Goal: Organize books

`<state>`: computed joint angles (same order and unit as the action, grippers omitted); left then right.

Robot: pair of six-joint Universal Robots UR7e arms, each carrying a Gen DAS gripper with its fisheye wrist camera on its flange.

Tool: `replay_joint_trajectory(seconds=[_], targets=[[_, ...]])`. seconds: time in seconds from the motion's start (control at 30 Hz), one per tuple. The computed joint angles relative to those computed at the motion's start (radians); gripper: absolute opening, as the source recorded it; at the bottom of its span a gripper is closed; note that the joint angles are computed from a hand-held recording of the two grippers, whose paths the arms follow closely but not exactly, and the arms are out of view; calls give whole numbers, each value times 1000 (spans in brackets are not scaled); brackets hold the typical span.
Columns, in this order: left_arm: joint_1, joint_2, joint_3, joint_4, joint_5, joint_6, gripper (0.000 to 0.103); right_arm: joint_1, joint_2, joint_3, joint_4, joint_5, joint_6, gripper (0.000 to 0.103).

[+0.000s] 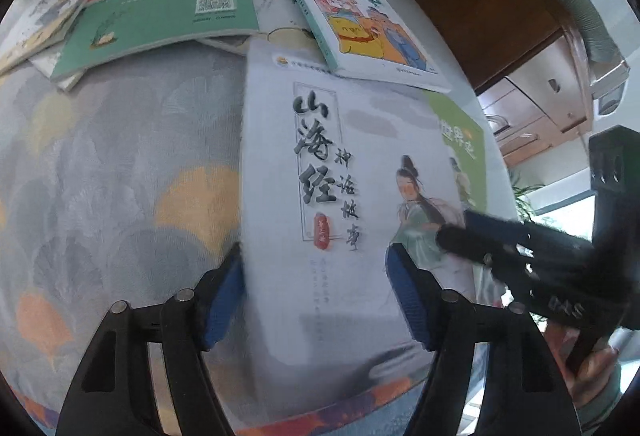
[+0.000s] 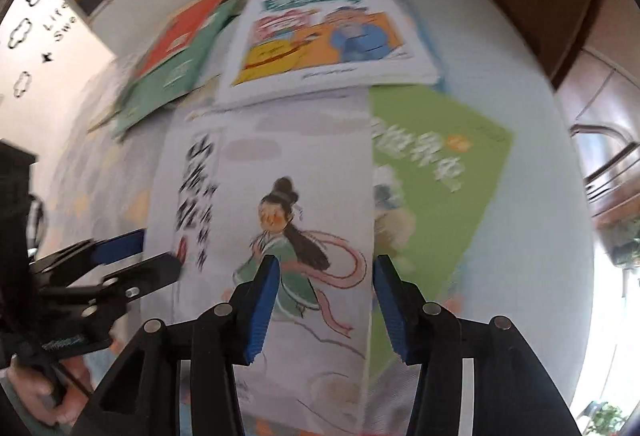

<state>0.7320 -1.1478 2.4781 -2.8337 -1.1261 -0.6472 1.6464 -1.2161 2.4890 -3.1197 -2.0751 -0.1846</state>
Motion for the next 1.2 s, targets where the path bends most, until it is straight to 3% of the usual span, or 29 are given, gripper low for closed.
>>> replay_joint_trajectory(seconds=[0.07,0.23,0.4,0.5,0.57,0.63,0.7,0.77,0.8,0.83,0.93,0.97,1.03,1.2], targets=[[2,-35,18,16,-4,-2,69,-11,-15,14,28,79,22,49],[13,-119,58,74,-18,-25,69,16,13,41,-10,82,22,48],[-10,-125,72,100,-34,-16,69,-26,-78,96,55,141,53,47],[-43,-115,83,96,-13,-22,69,-43,-81,137,20,203,64,47],[-50,-131,93,79,-15,-35,67,-29,-53,145,-30,192,71,46],[-42,-191,133,-51,-77,-16,62,-15,-29,150,-73,176,77,47],[13,-241,157,-216,-233,29,57,-22,-12,150,-104,181,77,47],[67,-235,161,-311,-333,48,55,-66,-37,169,-113,239,73,47],[76,-227,159,-319,-339,53,52,-88,-51,176,-113,267,74,47],[72,-221,158,-305,-312,50,45,-107,-56,182,-120,292,75,47],[40,-175,167,-280,-199,10,42,-128,-65,188,-123,322,76,47],[45,-163,167,-276,-196,7,32,-133,-72,191,-121,325,74,47],[33,-124,159,-259,-182,-6,24,-136,-75,194,-123,329,72,47],[-14,-50,152,-258,-161,-43,11,-135,-44,198,-165,333,78,47]])
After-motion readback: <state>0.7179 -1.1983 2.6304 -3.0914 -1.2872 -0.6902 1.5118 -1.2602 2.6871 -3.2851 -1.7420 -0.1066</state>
